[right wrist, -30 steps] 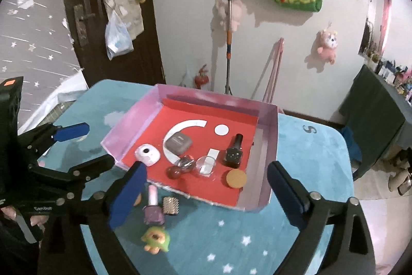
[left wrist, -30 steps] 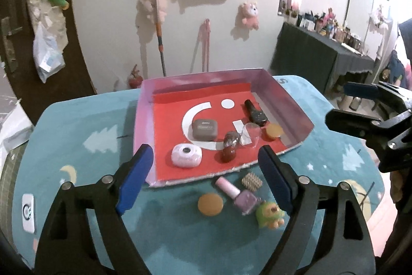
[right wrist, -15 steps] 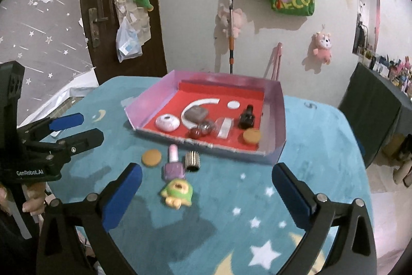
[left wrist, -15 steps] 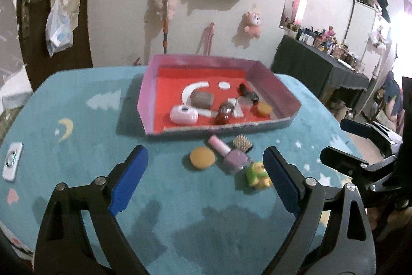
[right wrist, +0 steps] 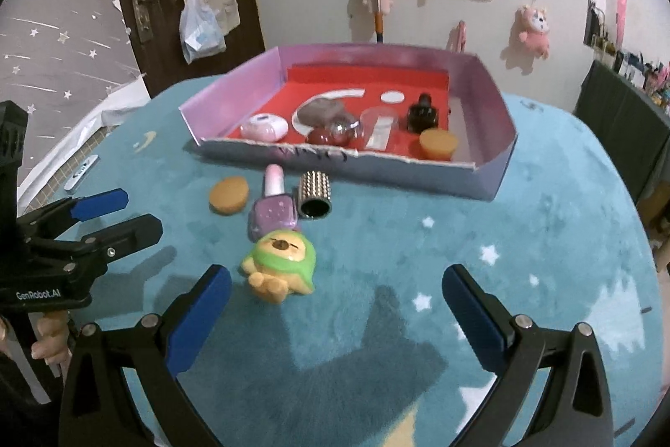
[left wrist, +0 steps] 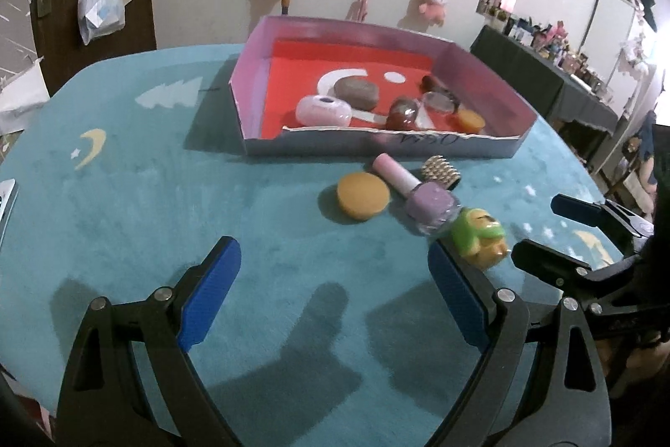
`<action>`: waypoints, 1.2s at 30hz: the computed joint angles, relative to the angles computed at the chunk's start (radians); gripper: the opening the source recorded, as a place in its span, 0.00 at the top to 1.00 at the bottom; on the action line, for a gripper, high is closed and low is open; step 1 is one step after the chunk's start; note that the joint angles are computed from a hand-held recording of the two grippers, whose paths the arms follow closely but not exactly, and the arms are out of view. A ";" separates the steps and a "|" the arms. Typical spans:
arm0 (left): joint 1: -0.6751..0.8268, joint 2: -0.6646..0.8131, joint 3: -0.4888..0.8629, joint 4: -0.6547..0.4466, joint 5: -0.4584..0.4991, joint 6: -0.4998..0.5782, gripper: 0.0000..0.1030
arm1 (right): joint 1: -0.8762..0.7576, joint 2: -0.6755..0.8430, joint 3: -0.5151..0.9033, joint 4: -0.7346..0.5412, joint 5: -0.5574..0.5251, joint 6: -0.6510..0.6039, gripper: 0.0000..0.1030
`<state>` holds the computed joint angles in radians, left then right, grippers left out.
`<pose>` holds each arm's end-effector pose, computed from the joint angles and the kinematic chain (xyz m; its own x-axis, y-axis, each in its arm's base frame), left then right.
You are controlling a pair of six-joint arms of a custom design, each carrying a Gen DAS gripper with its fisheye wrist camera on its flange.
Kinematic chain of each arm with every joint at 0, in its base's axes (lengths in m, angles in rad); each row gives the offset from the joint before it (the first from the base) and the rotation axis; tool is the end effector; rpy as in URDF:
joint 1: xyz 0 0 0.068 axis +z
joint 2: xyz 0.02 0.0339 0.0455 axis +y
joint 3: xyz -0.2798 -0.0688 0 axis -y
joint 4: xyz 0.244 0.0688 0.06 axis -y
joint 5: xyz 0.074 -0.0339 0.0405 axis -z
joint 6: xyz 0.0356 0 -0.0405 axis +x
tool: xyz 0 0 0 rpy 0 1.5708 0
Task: Organize rigid objects
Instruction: 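Lift both tools out of the box toward the remaining items, then grasp the yellow round compact with the left tool while the right grasps the green figurine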
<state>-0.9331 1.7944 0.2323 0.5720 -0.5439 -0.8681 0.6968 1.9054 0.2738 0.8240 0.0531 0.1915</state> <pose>0.1347 -0.1509 0.0555 -0.7174 -0.1287 -0.6847 -0.0447 0.9893 -0.1390 0.1796 0.1479 0.0514 -0.6607 -0.3050 -0.6859 -0.4960 0.8632 0.0939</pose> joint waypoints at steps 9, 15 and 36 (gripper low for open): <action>0.124 0.076 0.062 0.016 0.092 0.121 0.11 | 0.005 0.074 0.079 -0.052 -0.030 -0.021 0.00; 0.178 0.118 0.117 0.009 0.151 0.221 0.12 | -0.005 0.108 0.126 -0.091 -0.064 -0.040 0.00; 0.202 0.173 0.151 0.081 0.248 0.312 0.65 | -0.019 0.114 0.099 -0.018 -0.216 -0.094 0.52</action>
